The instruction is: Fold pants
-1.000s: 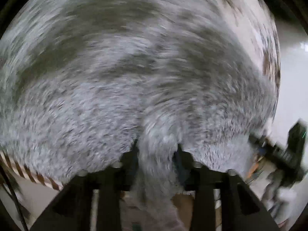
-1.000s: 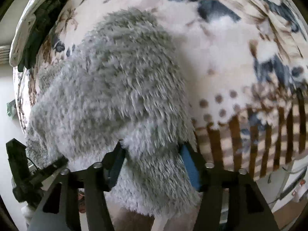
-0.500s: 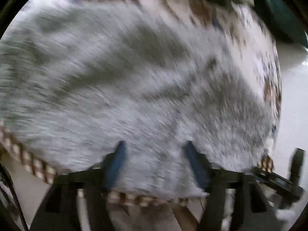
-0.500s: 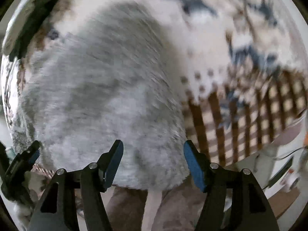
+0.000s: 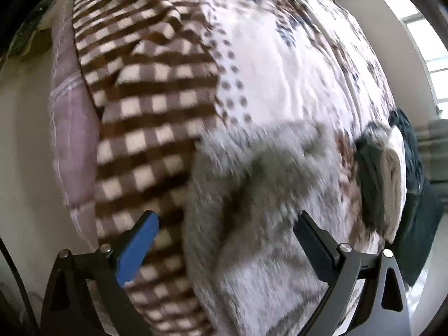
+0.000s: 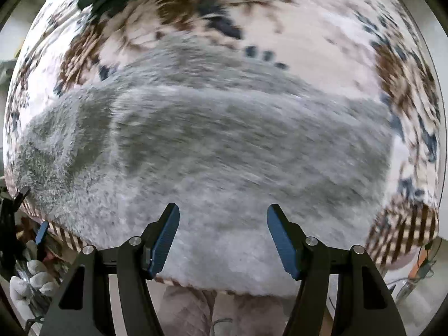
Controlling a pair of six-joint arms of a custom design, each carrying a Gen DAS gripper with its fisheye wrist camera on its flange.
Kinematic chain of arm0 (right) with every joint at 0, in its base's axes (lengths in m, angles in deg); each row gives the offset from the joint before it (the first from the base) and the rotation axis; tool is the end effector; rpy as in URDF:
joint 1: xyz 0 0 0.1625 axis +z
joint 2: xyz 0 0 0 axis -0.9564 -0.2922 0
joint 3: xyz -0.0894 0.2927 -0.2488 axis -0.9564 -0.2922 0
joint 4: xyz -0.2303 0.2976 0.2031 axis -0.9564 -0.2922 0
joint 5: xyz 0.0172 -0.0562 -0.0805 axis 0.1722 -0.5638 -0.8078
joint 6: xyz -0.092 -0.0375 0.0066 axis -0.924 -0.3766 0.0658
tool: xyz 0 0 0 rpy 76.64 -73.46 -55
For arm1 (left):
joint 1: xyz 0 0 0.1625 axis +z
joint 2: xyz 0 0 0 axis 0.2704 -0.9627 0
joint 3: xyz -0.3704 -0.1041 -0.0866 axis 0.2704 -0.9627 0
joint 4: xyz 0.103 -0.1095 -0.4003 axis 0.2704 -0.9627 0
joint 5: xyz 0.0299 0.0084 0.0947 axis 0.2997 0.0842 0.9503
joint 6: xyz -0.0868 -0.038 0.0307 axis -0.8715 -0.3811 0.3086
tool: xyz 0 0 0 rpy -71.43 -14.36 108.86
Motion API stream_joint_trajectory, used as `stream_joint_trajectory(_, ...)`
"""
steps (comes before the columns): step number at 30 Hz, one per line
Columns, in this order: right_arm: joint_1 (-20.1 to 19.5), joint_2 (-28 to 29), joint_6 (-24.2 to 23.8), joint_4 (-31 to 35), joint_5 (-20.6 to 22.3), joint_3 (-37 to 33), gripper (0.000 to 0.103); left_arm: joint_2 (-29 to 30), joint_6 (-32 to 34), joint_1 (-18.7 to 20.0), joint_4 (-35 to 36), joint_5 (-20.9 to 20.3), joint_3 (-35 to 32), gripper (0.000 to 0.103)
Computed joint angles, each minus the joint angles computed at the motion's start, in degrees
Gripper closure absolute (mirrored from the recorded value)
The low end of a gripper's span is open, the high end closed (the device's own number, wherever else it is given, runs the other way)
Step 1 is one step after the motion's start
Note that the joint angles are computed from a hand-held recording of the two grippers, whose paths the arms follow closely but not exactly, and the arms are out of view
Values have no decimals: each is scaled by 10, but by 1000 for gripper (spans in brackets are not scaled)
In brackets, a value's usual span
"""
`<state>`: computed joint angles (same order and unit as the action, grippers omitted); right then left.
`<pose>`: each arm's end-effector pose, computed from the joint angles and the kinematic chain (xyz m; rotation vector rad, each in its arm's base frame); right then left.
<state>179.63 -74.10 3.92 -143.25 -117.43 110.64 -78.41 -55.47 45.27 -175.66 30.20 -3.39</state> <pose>0.3014 -0.7379 0.2312 -0.4137 -2.4361 -0.0016 -0.1482 -0.6672 0.3275 -0.9358 2.5032 -0.7712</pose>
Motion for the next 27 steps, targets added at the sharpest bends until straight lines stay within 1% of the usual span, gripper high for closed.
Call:
stream_joint_trajectory(2,2,25,-1,9,-1,-29,36,3,14,-1,-8,4,-2,6)
stream_joint_trajectory(3,3,34,-2,9,-1,-38,36,3,31,3,-18,-2,-2,6)
stream_joint_trajectory(5,2,55,0,14,4,-62,36,8,61,17,-33,-21,-9,6)
stream_joint_trajectory(7,-2,61,5,8,8,-66,36,15,80,22,-53,-41,-11,6)
stream_joint_trajectory(10,-4,74,4,11,5,-82,36,7,101,19,-37,-38,-11,6)
stream_joint_trajectory(11,-5,78,3,11,5,-85,36,10,104,20,-26,-34,-16,7)
stream_joint_trajectory(12,-6,78,2,10,5,-86,36,15,111,22,-24,-32,-21,20)
stream_joint_trajectory(13,-7,79,1,9,5,-86,36,17,123,24,-34,-30,-20,30)
stream_joint_trajectory(14,-7,81,1,7,5,-87,36,26,128,26,-28,-22,-29,51)
stream_joint_trajectory(15,-8,78,1,3,6,-82,36,29,135,28,-30,-22,-32,74)
stream_joint_trajectory(16,-9,75,2,-3,6,-76,36,31,151,32,-54,-30,-29,83)
stream_joint_trajectory(18,-10,67,2,-12,6,-62,36,39,180,29,-66,-17,-36,90)
stream_joint_trajectory(20,-13,33,-1,-27,5,-18,36,48,212,20,-74,-8,-46,91)
stream_joint_trajectory(22,-14,19,-1,-36,-1,2,36,53,243,3,-85,1,-54,92)
stream_joint_trajectory(24,-16,1,2,-43,-10,25,35,62,256,-12,-84,7,-68,92)
stream_joint_trajectory(26,-17,-14,10,-34,-30,41,36,73,272,-31,-78,9,-86,92)
stream_joint_trajectory(27,-16,-17,15,-18,-50,41,35,81,279,-39,-66,9,-99,92)
